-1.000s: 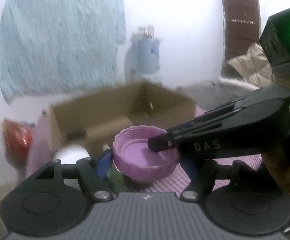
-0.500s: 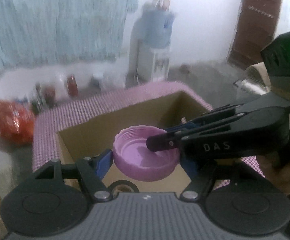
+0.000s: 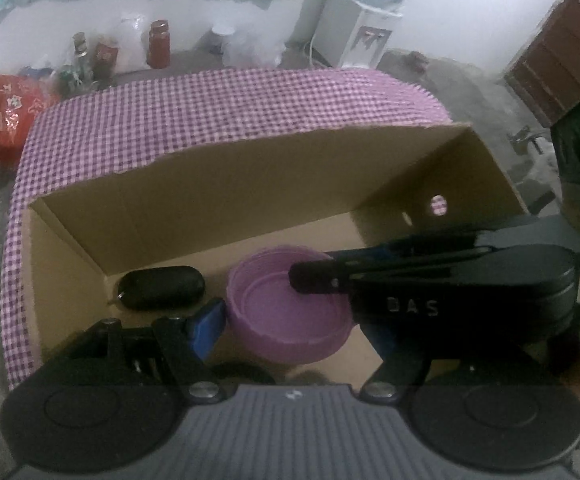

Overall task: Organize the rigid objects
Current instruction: 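Carry the pink lid with the right gripper into the box and release, then move the right gripper back from the box to the white plug charger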

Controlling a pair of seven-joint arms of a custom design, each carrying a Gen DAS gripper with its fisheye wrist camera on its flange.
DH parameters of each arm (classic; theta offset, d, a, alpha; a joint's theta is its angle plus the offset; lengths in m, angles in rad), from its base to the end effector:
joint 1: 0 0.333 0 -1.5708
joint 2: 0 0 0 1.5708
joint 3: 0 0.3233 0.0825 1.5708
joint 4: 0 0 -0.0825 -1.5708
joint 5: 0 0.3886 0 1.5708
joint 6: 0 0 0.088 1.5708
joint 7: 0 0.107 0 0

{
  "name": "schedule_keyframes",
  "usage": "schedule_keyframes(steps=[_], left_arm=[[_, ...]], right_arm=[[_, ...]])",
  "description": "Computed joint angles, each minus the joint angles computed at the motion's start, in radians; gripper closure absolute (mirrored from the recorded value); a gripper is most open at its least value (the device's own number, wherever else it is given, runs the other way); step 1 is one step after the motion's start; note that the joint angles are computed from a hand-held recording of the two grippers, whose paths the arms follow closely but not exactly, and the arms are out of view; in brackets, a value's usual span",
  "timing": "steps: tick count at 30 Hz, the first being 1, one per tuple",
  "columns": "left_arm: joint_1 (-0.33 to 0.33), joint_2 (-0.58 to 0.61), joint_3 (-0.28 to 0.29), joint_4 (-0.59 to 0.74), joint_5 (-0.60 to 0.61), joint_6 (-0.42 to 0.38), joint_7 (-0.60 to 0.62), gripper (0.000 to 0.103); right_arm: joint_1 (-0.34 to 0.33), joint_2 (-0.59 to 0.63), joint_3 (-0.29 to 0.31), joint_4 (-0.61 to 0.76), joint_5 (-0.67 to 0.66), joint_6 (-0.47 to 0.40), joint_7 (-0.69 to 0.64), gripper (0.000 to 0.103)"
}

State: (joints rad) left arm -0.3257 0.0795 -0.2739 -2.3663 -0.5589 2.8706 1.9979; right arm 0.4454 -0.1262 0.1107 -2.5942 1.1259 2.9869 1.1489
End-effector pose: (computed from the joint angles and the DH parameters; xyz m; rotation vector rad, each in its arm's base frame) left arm 0.4613 -0.2786 0.3376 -1.5152 2.5908 -0.7532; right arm 0.4126 0.1812 0.3381 -1.6979 1.8694 0.0327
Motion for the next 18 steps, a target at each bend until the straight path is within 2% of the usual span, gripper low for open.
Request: schedule_keyframes(steps=[3, 5, 6, 8, 10, 15, 18], left_arm=[[-0.009, 0.021, 0.010, 0.010, 0.053, 0.010, -0.051, 0.029], [-0.005, 0.027, 0.005, 0.012, 0.042, 0.010, -0.043, 0.025], [0.006, 0.025, -0.006, 0.012, -0.006, 0.007, -0.005, 0.022], [0.020, 0.014, -0.022, 0.005, -0.110, 0.010, 0.065, 0.018], [0.025, -0.004, -0.030, -0.003, -0.199, 0.014, 0.123, 0.017], [0.011, -0.088, -0.020, -0.045, -0.327, 0.003, 0.222, 0.015], [-0.016, -0.163, -0.007, -0.087, -0.428, 0.019, 0.324, 0.014]], right_arm=[[0.004, 0.038, 0.008, 0.018, 0.002, 0.027, -0.001, 0.085], [-0.001, 0.048, 0.008, 0.026, -0.002, 0.016, 0.015, 0.080], [0.001, 0.051, 0.005, 0.032, 0.029, 0.017, -0.013, 0.077], [0.009, 0.049, 0.010, 0.036, 0.091, 0.037, -0.065, 0.062], [0.009, 0.048, 0.010, 0.044, 0.124, 0.051, -0.102, 0.056], [0.033, -0.041, 0.006, 0.008, 0.253, 0.077, -0.203, 0.056], [0.064, -0.146, -0.001, -0.033, 0.420, 0.093, -0.337, 0.055]])
